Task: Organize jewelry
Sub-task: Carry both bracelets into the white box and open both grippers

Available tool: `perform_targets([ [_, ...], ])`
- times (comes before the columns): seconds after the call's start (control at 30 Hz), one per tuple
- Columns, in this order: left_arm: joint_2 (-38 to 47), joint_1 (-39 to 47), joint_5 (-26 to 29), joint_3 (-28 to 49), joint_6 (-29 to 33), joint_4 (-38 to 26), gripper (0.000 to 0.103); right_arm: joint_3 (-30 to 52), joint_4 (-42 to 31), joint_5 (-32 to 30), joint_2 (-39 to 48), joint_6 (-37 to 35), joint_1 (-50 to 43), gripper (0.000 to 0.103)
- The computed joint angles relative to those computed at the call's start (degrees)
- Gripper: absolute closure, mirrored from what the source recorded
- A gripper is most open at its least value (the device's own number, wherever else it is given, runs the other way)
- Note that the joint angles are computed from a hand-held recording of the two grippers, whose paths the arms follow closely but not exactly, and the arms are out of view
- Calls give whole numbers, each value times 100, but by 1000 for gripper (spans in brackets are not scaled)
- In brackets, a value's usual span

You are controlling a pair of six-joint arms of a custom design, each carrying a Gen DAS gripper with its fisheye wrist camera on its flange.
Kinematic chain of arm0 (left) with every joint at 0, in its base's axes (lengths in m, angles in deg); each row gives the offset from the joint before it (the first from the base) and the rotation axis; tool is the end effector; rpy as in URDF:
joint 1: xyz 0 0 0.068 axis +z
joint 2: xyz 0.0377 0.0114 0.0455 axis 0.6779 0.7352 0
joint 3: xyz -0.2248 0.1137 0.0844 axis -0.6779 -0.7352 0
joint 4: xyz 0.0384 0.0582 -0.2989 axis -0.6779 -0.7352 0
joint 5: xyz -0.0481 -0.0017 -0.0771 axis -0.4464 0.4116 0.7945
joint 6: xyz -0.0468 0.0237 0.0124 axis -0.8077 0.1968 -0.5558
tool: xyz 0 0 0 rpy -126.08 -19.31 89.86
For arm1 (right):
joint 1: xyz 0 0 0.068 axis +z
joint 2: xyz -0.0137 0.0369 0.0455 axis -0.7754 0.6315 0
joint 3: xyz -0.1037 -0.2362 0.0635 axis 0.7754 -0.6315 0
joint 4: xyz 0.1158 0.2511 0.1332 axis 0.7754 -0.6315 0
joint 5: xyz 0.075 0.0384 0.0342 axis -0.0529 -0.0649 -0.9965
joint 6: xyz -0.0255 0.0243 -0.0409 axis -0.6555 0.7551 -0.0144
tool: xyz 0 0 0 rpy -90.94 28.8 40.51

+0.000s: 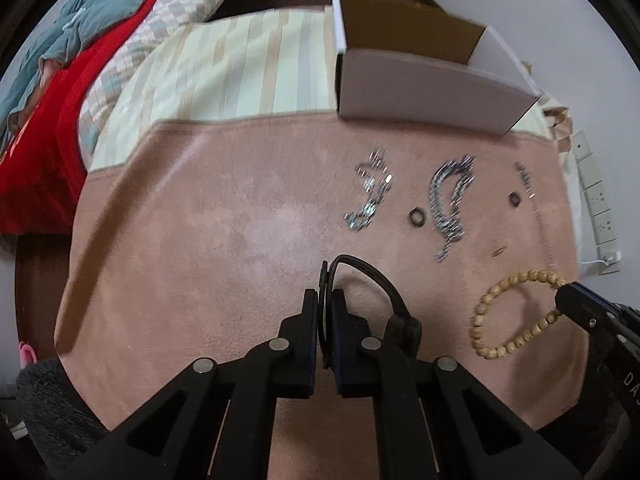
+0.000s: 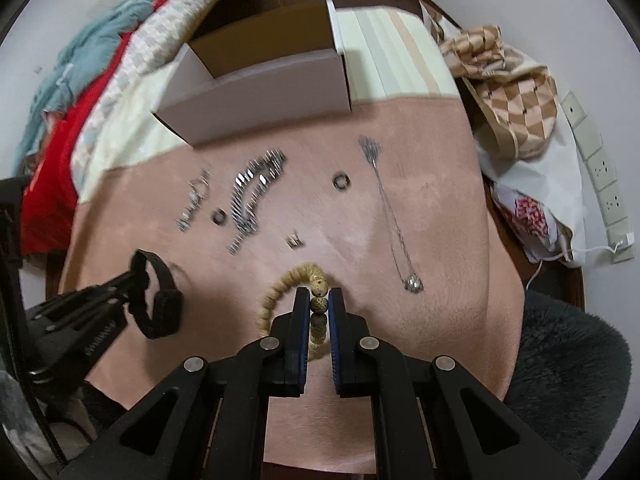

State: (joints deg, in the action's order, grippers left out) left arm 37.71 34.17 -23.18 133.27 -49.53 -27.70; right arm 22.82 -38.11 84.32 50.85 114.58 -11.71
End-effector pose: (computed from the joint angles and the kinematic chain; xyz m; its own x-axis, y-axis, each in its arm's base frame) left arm 0.2050 -0.0309 0.2406 -0.9544 0.1413 -0.2631 0.1492 0.9888 -0.0101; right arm 0.1933 0.1539 0.2346 -0.9428 0.1981 -0.2681 0.1470 0.9689 0.1990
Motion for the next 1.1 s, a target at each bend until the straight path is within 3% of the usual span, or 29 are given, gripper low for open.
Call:
perform_targets([
  [0.2, 78, -259, 58, 727, -202, -120, 99, 593, -174, 104, -85, -240, -155, 94],
  [0.47, 1534, -229, 251, 2167, -106, 465, 99, 1805, -218, 57, 406, -1107, -876, 94],
  [0.73, 3013, -184, 518, 3609, -107, 581, 99, 3302, -86, -197, 1779, -2022, -1677, 94],
  [1.1, 5566, 77, 1349, 5840, 1, -25, 96, 4634, 98, -1150, 3801, -2500, -2265, 94],
])
